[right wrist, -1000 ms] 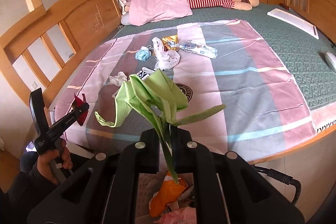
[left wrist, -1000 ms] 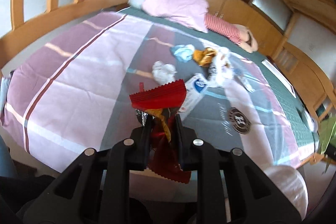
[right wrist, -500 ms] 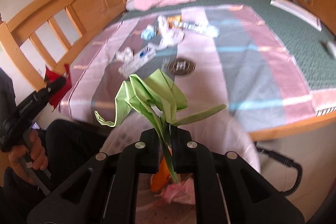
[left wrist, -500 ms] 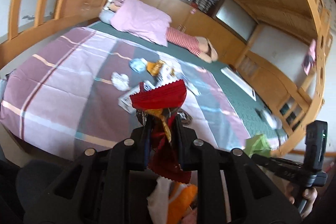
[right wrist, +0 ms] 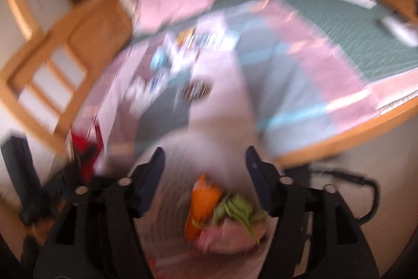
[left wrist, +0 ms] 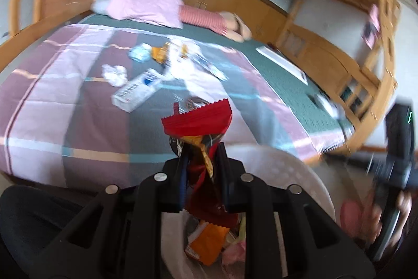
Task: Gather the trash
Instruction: 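Carry the red wrapper and green paper to the white basket and release them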
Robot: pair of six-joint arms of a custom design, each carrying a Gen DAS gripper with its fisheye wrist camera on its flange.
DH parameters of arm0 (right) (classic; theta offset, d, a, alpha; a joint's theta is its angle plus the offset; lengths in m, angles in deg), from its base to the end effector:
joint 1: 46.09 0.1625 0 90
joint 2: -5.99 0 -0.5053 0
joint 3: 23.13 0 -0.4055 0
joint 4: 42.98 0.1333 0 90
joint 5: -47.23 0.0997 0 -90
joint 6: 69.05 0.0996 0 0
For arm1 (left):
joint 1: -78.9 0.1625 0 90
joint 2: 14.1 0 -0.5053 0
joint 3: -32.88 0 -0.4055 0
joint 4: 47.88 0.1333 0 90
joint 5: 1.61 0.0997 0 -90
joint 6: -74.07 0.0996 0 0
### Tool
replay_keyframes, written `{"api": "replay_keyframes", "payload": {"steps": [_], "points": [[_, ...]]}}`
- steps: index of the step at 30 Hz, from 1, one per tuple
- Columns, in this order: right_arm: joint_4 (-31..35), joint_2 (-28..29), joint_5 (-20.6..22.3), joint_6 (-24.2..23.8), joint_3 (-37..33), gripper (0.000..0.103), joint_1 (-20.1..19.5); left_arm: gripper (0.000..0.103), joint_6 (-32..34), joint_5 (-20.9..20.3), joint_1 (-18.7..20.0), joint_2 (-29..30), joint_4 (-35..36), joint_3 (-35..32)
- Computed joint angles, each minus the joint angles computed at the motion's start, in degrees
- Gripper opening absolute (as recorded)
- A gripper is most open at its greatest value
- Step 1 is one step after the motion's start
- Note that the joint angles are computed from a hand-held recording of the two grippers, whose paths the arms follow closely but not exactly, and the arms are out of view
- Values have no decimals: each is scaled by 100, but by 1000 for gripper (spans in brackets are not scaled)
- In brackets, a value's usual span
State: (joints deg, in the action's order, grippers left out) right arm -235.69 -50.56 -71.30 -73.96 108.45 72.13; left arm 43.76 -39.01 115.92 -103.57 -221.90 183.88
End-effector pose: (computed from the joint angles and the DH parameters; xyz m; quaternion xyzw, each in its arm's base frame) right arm 0.3177 -0.4108 0.1612 0.2118 -0.9188 0.2754 0.1875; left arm -0.1222 -0.3582 0.2936 0.0881 0.8791 -0.4194 0.2086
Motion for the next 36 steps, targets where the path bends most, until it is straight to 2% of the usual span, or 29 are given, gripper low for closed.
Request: {"api": "replay_keyframes", "payload": {"steps": [2,5,9,12,13,14,16,19,21,23,28,32,36], "points": [[-1192,162,-441,-414,74,76,204,21,341,-278,-35,200,51,-25],[-2661,463,-749,-1316,119,90,420,22,789,-620,-165,579,278,-66],[-3361,589,-574,-2096,181,98,490,28,1076,-900,-311,989,565,-108],[-4837,1019,-500,-2692,243,99,508,38,1086,-877,-413,1105,684,-92],[-5004,1068,-520,-2712,239,99,514,50,1044,-834,-451,1100,691,-75],[-4931,1020,-474,-2645,253,99,474,68,989,-765,-480,1095,694,-58],[-4448,838,-404,-2188,260,99,399,77,843,-553,-546,1021,704,-7],[-4093,692,-327,-1519,262,99,294,88,791,-459,-518,923,576,-5],[-3830,562,-189,-1146,302,99,201,88,745,-388,-515,901,532,-2],[-3682,519,-160,-1005,322,99,191,90,697,-356,-502,886,504,-3],[-3297,543,-233,-1204,267,99,283,91,576,-208,-516,875,483,15],[-3395,665,-265,-1414,259,99,364,92,483,-160,-506,845,491,22],[-3340,657,-238,-1345,280,99,346,92,397,-121,-504,827,484,34]]}}
